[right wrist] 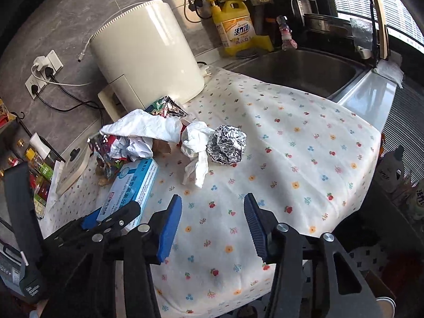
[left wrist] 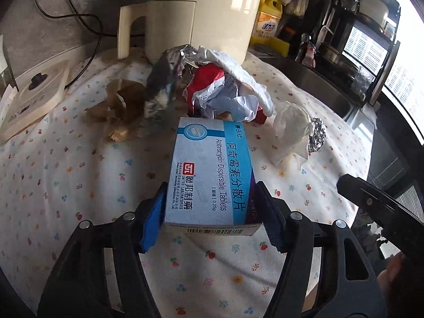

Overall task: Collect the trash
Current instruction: 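Grasp the blue-white medicine box with the left tool while the right tool grasps white tissue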

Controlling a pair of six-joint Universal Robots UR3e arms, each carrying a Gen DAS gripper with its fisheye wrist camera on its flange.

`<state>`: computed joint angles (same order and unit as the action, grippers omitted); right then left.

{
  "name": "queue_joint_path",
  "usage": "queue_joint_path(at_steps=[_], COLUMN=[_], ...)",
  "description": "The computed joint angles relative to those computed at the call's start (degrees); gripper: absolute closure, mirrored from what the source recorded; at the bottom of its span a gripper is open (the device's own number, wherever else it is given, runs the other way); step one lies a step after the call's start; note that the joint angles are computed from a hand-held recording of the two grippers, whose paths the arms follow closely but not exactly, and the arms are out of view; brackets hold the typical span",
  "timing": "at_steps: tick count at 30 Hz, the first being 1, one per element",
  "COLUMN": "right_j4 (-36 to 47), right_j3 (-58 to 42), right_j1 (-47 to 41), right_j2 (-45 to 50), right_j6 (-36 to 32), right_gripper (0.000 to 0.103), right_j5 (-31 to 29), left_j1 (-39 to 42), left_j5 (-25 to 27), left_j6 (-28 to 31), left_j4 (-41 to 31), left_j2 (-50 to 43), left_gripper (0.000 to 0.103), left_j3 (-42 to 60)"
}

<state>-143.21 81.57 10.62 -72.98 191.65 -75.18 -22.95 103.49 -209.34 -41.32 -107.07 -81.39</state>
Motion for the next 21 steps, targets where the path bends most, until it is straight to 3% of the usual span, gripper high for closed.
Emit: queue_joint_path(at_steps=[12, 14, 15, 16, 21], right_j4=[6.97, 8.80, 10.20, 11.15, 11.20], right_j3=[-21.63, -24.74, -26.51, -27.88, -27.87], right_j1=[5.60, 5.86, 5.96, 6.15, 7.45], right_j2=[16.21, 18.19, 19.17, 19.85, 18.38], right_j6=[-0.04, -0.26, -0.30, -0.46, -2.28], right_gripper=[0.061, 0.077, 0.094, 0.100, 0.102], right_j5=[-4.59, -4.88, -4.93, -5.17, -6.76], left_j1=[3.79, 4.60, 4.95, 5.33, 6.87], left_j5=[6.31, 6.83, 6.87, 6.77, 5.72], left_j6=[-2.57, -2.73, -2.53, -2.42, -2.07], left_j4=[1.64, 1.25, 0.88, 0.73, -0.43], left_j2=[5.41, 5.49, 5.24, 4.92, 4.38], left_gripper=[0.038, 0.038, 0.038, 0.038, 0.038], left_j3=[-5.22, -5.25, -4.86, -4.56, -3.82])
